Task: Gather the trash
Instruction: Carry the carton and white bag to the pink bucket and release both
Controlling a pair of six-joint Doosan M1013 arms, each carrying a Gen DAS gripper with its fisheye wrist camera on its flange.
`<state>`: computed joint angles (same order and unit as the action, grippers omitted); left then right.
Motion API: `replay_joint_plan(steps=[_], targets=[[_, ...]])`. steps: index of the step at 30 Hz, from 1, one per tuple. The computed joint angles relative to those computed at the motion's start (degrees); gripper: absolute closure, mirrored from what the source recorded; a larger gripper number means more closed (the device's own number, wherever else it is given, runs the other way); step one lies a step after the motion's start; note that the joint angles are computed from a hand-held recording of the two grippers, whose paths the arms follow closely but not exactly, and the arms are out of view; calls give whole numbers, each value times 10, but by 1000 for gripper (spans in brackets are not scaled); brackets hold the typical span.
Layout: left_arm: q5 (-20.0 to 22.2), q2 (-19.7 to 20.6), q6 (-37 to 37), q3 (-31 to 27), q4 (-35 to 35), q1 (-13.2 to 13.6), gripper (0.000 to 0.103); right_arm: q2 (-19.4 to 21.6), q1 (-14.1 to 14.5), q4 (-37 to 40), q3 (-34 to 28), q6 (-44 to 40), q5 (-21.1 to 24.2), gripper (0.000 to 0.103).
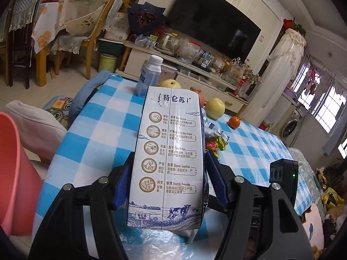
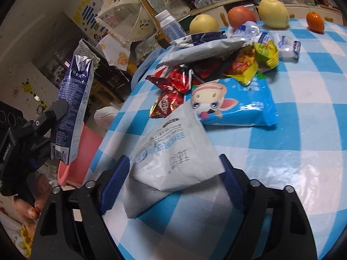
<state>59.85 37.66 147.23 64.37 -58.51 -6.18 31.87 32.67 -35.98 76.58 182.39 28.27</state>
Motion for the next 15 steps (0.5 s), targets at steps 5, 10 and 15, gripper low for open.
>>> replay_joint_plan(steps=[5, 10, 15], targets=[[-16, 0, 0, 0, 11, 3, 38, 6, 0, -10, -5, 16, -16, 44], [-32, -1, -1, 0, 13, 9, 38, -3, 3, -30, 4, 63, -22, 64], [-45, 0, -10, -4, 12, 17, 38, 7, 20, -66, -34, 41, 47, 74]])
